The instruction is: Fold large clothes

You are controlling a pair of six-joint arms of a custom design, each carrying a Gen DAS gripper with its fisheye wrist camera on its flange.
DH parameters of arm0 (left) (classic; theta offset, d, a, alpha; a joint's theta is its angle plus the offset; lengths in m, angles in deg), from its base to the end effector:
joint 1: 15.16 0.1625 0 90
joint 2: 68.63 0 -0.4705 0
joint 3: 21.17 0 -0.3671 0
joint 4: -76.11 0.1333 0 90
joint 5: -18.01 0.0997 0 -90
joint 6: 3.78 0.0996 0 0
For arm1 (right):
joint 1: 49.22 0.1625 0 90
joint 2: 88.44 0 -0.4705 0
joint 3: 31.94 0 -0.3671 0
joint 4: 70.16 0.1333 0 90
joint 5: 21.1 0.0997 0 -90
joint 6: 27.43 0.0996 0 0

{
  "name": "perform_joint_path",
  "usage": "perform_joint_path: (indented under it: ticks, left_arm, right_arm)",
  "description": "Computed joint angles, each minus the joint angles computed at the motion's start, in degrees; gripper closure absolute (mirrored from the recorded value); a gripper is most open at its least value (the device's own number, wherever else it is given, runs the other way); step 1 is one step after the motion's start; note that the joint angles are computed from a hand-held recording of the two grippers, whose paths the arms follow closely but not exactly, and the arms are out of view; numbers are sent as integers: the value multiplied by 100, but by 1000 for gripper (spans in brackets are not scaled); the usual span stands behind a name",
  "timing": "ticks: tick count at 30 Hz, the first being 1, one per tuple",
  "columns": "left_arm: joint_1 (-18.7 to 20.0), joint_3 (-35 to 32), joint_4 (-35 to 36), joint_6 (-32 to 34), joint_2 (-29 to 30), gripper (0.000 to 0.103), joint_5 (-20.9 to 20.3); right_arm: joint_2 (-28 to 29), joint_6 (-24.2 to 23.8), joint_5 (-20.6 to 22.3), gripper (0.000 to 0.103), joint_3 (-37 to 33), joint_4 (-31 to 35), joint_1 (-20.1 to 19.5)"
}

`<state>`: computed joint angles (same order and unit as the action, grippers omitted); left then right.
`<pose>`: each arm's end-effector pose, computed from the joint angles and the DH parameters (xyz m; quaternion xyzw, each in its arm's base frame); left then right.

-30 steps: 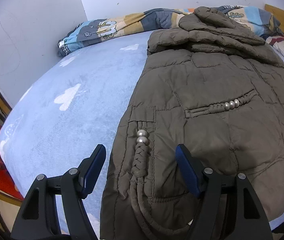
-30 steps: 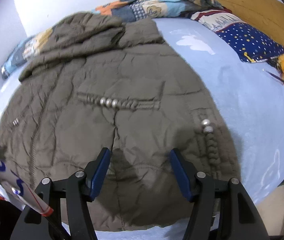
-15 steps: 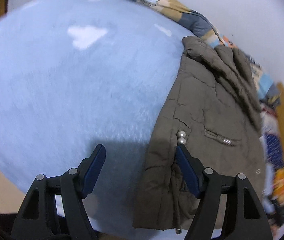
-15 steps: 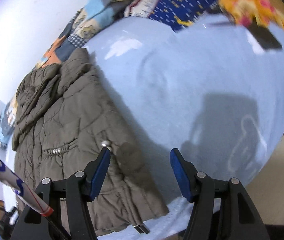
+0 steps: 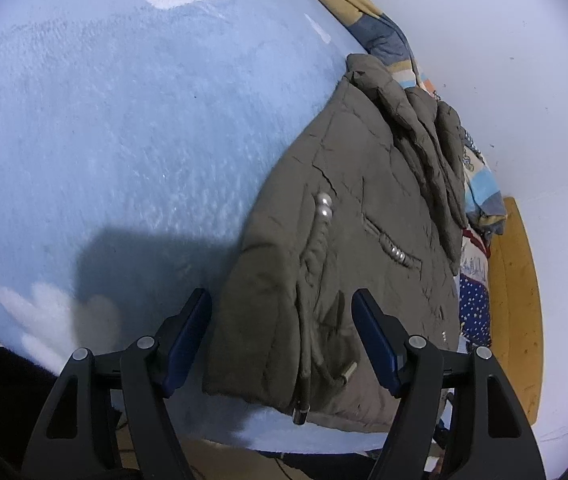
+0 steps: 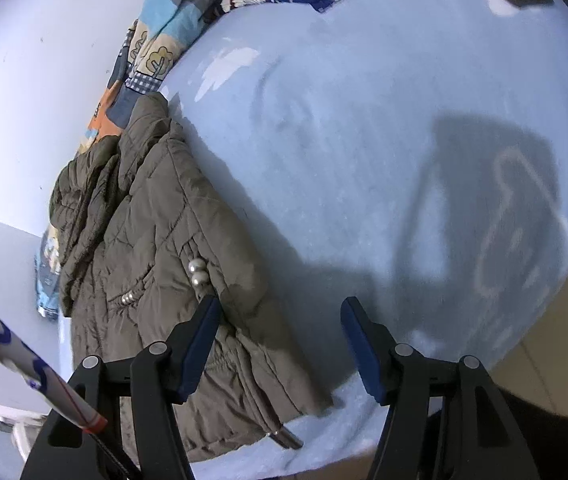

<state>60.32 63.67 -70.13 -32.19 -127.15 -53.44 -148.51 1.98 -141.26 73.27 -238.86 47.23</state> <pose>-0.0179 -0.7270 0.3689 -0.1566 0.9414 -0.2941 0.0517 0.1529 -0.6111 0.2934 -0.2576 -0.8910 0.3419 0.1512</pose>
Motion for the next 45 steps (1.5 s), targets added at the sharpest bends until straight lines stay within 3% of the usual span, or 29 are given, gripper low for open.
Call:
perform_joint_path:
  ticks: [8, 11, 15, 17, 20, 22, 24, 26, 30, 33, 35, 36, 39, 41, 45]
  left_arm:
    - [-42, 146, -330, 195, -7, 32, -104]
    - [-58, 139, -396, 255, 47, 31, -56]
    - [-102, 171, -487, 332, 96, 31, 51]
    - [-108, 218, -531, 356, 88, 31, -45]
    - [-107, 332, -553, 301, 69, 31, -204]
    - [-153, 397, -570, 347, 71, 31, -81]
    - [-227, 410, -613, 494, 94, 31, 112]
    - [-288, 439, -763, 635, 108, 36, 300]
    - [-372, 397, -680, 886, 162, 43, 701]
    - [-427, 356, -581, 1010, 230, 43, 964]
    - [-485, 356, -579, 1195, 262, 42, 1144]
    - [-517, 359, -606, 1323, 276, 42, 1237]
    - [-611, 496, -1010, 1801, 249, 64, 1424]
    - [-693, 597, -1295, 2139, 234, 75, 1586]
    - [-888, 741, -1920, 2936, 271, 80, 1938]
  right_arm:
    - [-81, 104, 144, 35, 147, -159, -26]
    - [5, -48, 498, 30, 80, -121, -61]
    - [225, -335, 460, 23, -171, 361, 24]
    - [331, -562, 366, 23, -257, 470, 118]
    - [379, -738, 674, 23, -176, 398, 169]
    - [377, -801, 782, 28, -61, 209, 186]
    - [397, -833, 783, 48, -15, 36, 200]
    - [379, -810, 742, 60, 66, -269, 194]
    - [385, -775, 652, 61, 54, -348, 213]
    - [452, -678, 536, 49, 5, -219, 213]
    - [541, -596, 588, 47, -59, -210, 174]
    - [541, -611, 581, 52, -59, -207, 173]
    - [571, -933, 500, 75, -85, -327, 268]
    - [586, -1190, 444, 80, -61, -596, 361]
    - [647, -1785, 195, 84, -66, -1117, 602]
